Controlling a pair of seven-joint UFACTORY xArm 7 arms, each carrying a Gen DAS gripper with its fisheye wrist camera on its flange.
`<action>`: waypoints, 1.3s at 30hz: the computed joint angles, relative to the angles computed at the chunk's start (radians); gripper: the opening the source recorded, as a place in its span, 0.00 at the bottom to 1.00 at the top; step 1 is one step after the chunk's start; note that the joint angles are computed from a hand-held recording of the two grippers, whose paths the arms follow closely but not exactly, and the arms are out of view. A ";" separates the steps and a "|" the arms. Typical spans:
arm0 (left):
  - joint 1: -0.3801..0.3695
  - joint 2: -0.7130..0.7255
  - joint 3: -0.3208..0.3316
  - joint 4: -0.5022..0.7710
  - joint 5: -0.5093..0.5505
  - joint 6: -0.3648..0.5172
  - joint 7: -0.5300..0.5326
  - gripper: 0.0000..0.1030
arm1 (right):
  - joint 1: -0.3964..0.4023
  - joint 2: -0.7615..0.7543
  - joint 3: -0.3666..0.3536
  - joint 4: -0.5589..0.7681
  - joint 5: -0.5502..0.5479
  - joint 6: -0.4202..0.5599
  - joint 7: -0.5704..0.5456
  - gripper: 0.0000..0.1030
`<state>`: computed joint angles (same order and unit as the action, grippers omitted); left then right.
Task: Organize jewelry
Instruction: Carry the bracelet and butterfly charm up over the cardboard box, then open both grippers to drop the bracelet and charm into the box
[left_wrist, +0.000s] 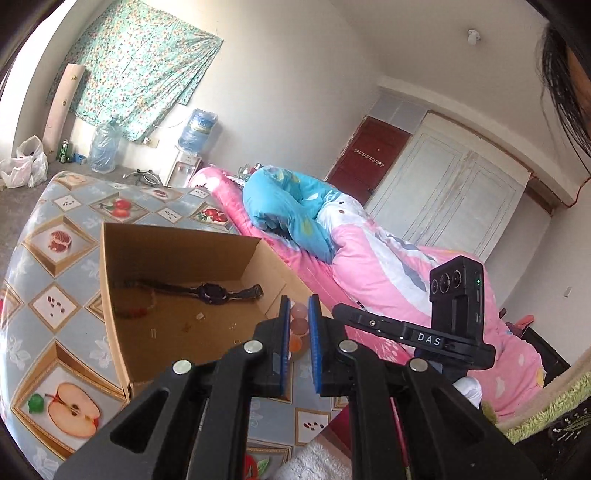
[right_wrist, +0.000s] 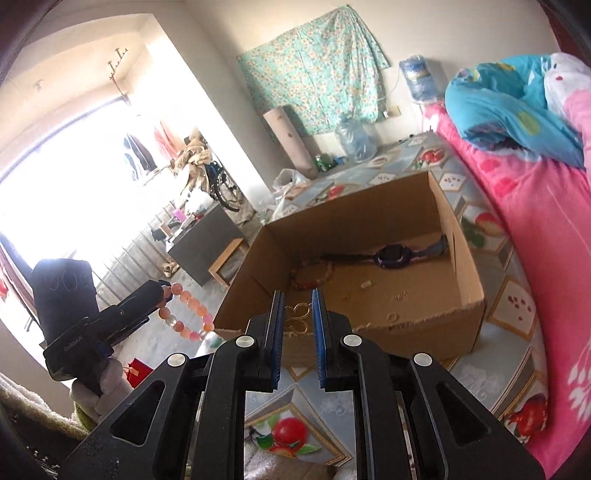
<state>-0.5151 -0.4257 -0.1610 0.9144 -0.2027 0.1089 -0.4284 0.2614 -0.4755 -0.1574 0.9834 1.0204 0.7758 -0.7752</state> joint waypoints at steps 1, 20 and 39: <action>0.024 0.019 -0.010 0.027 0.018 0.021 -0.005 0.09 | 0.001 0.017 -0.001 0.019 0.004 -0.010 -0.008 0.13; 0.172 0.362 -0.057 0.414 0.306 0.677 -0.109 0.09 | -0.105 0.202 0.042 0.145 0.114 0.045 -0.091 0.13; 0.133 0.303 -0.053 0.391 0.418 0.772 -0.152 0.10 | -0.156 0.430 0.137 0.448 -0.082 0.301 0.005 0.13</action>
